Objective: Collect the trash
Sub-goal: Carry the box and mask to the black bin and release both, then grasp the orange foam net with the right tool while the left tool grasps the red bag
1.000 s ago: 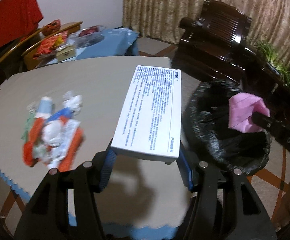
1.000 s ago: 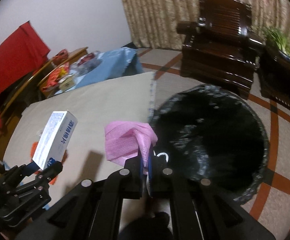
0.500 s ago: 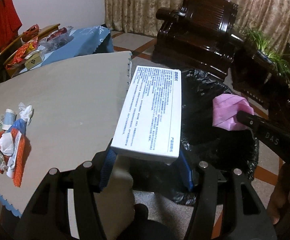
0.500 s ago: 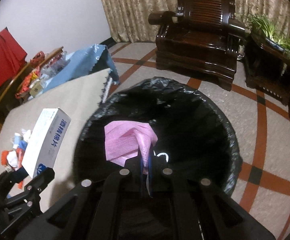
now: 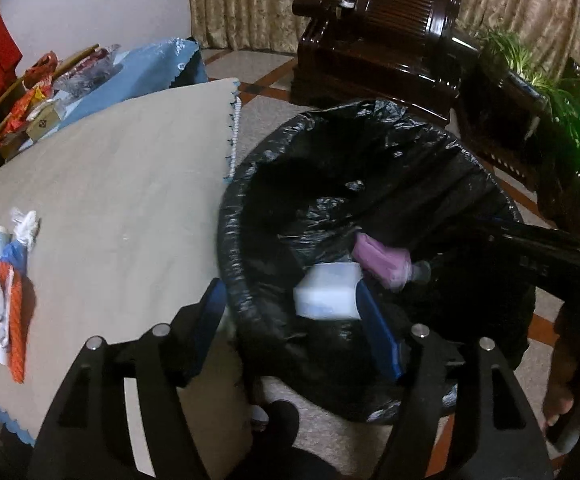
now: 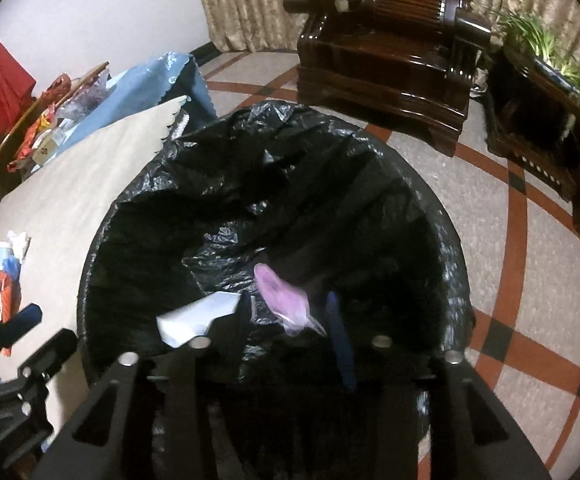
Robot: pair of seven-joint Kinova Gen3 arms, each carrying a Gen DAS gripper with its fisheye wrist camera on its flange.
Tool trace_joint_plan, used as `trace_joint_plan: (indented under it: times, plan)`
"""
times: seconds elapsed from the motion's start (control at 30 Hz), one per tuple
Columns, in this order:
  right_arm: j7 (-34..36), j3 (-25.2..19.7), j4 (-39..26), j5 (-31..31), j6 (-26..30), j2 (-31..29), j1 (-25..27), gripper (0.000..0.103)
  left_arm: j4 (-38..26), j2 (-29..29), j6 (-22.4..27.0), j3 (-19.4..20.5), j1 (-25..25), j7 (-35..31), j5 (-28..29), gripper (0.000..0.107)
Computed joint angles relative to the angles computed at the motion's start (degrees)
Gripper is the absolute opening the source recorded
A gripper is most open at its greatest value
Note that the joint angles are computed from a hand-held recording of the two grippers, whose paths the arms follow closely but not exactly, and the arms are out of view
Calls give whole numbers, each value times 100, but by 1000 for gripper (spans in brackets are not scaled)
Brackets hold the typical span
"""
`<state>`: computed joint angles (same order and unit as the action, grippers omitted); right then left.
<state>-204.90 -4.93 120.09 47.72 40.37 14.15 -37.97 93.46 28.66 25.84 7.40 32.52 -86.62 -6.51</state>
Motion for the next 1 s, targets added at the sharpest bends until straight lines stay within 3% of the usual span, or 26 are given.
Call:
trace_joint_plan:
  times: [0.2,0.4,0.73,1.0]
  plan:
    - [-573,-261,-278,43,711,-159,-469,45,518,-485,-231,100,-676,-554,118,76]
    - [-528,-503,-1529,356,1732,332,-1146,45,903,-949,-281,-2,-1730,-1210,413,76]
    - [910,-270,-4023,346,1455,1716,-1674,43,1137,-1347,-565,-166,-3622,-2467,1165,78]
    - [2377,237,-6146,-283,1184,2953,-1941,43,867,-1136,-781,549,-5234,-4296,2426,80]
